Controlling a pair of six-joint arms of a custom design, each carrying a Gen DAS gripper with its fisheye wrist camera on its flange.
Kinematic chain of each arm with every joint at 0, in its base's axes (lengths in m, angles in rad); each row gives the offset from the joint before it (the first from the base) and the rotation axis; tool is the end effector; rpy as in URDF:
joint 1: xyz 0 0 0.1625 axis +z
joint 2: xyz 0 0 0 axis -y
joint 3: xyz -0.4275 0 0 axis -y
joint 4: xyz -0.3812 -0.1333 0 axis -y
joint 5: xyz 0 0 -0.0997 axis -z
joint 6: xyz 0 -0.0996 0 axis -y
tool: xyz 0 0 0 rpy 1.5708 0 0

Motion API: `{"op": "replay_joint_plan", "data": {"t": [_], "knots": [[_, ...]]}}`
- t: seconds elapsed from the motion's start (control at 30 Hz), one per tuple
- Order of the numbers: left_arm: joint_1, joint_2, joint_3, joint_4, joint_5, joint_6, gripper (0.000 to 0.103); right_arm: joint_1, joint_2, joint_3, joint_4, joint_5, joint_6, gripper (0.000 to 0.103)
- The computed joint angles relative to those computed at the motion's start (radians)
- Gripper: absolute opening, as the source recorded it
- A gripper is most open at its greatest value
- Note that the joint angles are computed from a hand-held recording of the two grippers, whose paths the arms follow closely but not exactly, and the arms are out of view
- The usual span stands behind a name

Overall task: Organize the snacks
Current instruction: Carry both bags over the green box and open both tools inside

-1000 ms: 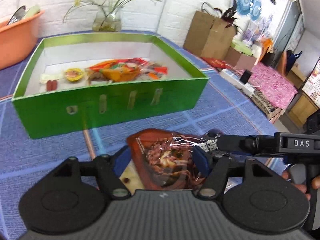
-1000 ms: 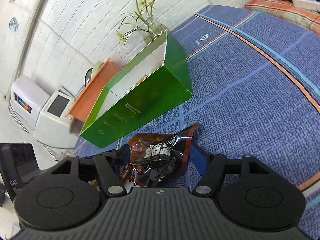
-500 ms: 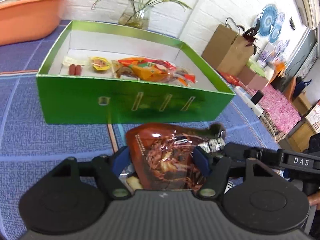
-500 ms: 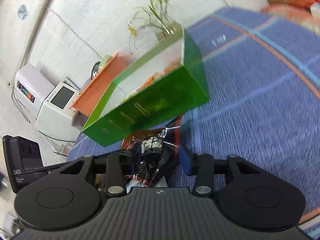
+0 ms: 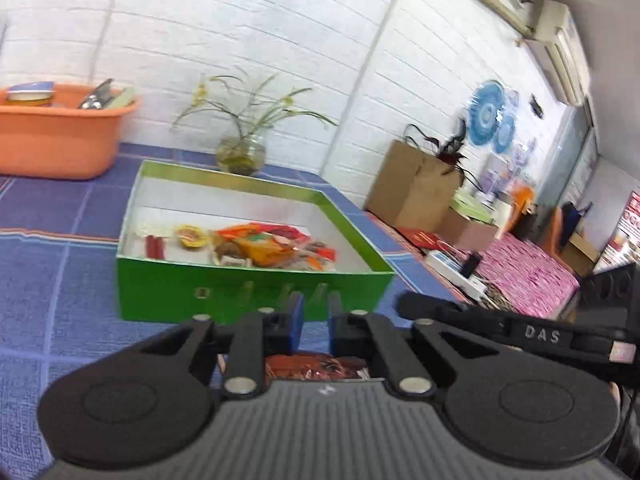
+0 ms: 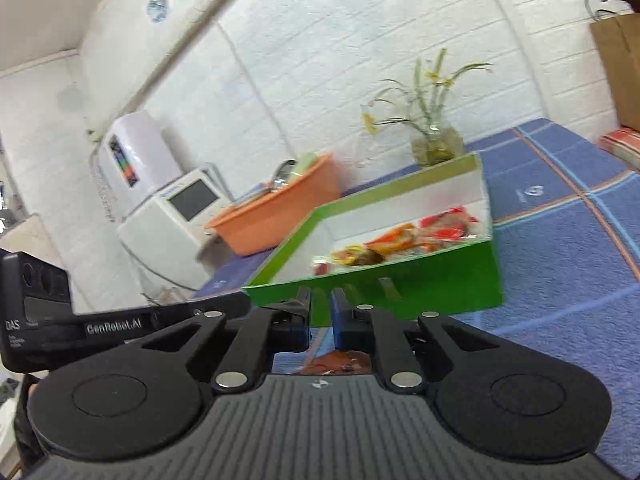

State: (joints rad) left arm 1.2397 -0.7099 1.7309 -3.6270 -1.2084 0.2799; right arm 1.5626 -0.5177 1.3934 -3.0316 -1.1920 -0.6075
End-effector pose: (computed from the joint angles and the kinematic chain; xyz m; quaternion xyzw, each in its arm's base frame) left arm -0.0533 -0.6737 0.1543 0.1721 0.8420 -0.4905 0.1441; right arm 0.1640 -0.7512 0.0592 -0.3295 0.8825 -0.3245 0.0860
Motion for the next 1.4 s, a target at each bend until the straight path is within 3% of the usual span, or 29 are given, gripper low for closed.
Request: {"op": "replay_joint_plan", "data": {"t": [0.1, 0.13, 0.2, 0.23, 0.27, 0.3, 0.33, 0.43, 0.57, 0.63, 0.7, 0.8, 0.87, 0.93, 0.97, 1.0, 1.03, 1.3, 1.4], "knots": [[-0.004, 0.007, -0.010, 0.035, 0.053, 0.000, 0.003, 0.009, 0.004, 0.004, -0.002, 0.015, -0.025, 0.020], [-0.003, 0.007, -0.011, 0.043, 0.068, -0.008, 0.003, 0.011, 0.004, 0.007, -0.023, 0.004, -0.018, 0.028], [-0.006, 0.000, -0.010, 0.083, 0.126, -0.048, 0.026, 0.009, 0.002, 0.012, -0.048, -0.029, 0.011, 0.040], [-0.007, -0.008, -0.008, 0.125, 0.144, -0.055, 0.059, 0.002, -0.002, 0.020, -0.074, -0.046, 0.035, 0.051], [-0.005, -0.016, -0.002, 0.142, 0.133, -0.051, 0.060, -0.005, -0.008, 0.027, -0.086, -0.060, 0.039, 0.059], [-0.001, -0.025, 0.014, 0.147, 0.108, -0.044, 0.060, -0.008, -0.015, 0.034, -0.091, -0.086, 0.037, 0.079], [0.003, -0.036, 0.025, 0.166, 0.083, -0.044, 0.061, -0.011, -0.023, 0.042, -0.091, -0.118, 0.036, 0.093], [0.008, -0.035, 0.009, 0.224, 0.056, -0.051, 0.063, -0.019, -0.039, 0.042, -0.039, -0.199, 0.093, 0.094], [0.023, -0.001, -0.102, 0.422, 0.091, -0.115, 0.063, -0.016, -0.016, -0.040, 0.120, -0.316, 0.300, 0.096], [0.031, 0.017, -0.130, 0.442, 0.093, -0.082, 0.068, -0.024, 0.001, -0.069, 0.154, -0.273, 0.333, 0.103], [0.035, 0.024, -0.154, 0.474, 0.087, -0.082, 0.072, -0.021, 0.022, -0.102, 0.187, -0.249, 0.296, 0.103], [0.055, 0.033, -0.182, 0.509, 0.002, -0.085, 0.101, -0.019, 0.049, -0.127, 0.199, -0.204, 0.237, 0.103], [0.048, 0.054, -0.187, 0.485, 0.051, -0.080, 0.097, -0.008, 0.057, -0.109, 0.143, -0.228, 0.182, 0.103], [0.035, 0.078, -0.176, 0.407, 0.118, -0.047, 0.095, -0.001, 0.063, -0.098, 0.109, -0.246, 0.139, 0.081], [0.033, 0.080, -0.167, 0.384, 0.124, -0.037, 0.093, -0.002, 0.063, -0.093, 0.098, -0.246, 0.134, 0.075], [0.035, 0.076, -0.159, 0.366, 0.118, -0.039, 0.093, -0.009, 0.060, -0.094, 0.112, -0.218, 0.133, 0.052], [0.037, 0.069, -0.154, 0.367, 0.107, -0.047, 0.093, -0.009, 0.059, -0.097, 0.111, -0.213, 0.132, 0.048], [0.029, 0.019, -0.065, 0.207, 0.066, -0.014, 0.092, -0.004, 0.039, -0.074, 0.090, -0.125, 0.069, 0.037], [0.008, 0.003, -0.021, 0.113, 0.087, 0.017, 0.092, 0.003, 0.030, -0.057, 0.070, -0.087, 0.049, 0.037]]}}
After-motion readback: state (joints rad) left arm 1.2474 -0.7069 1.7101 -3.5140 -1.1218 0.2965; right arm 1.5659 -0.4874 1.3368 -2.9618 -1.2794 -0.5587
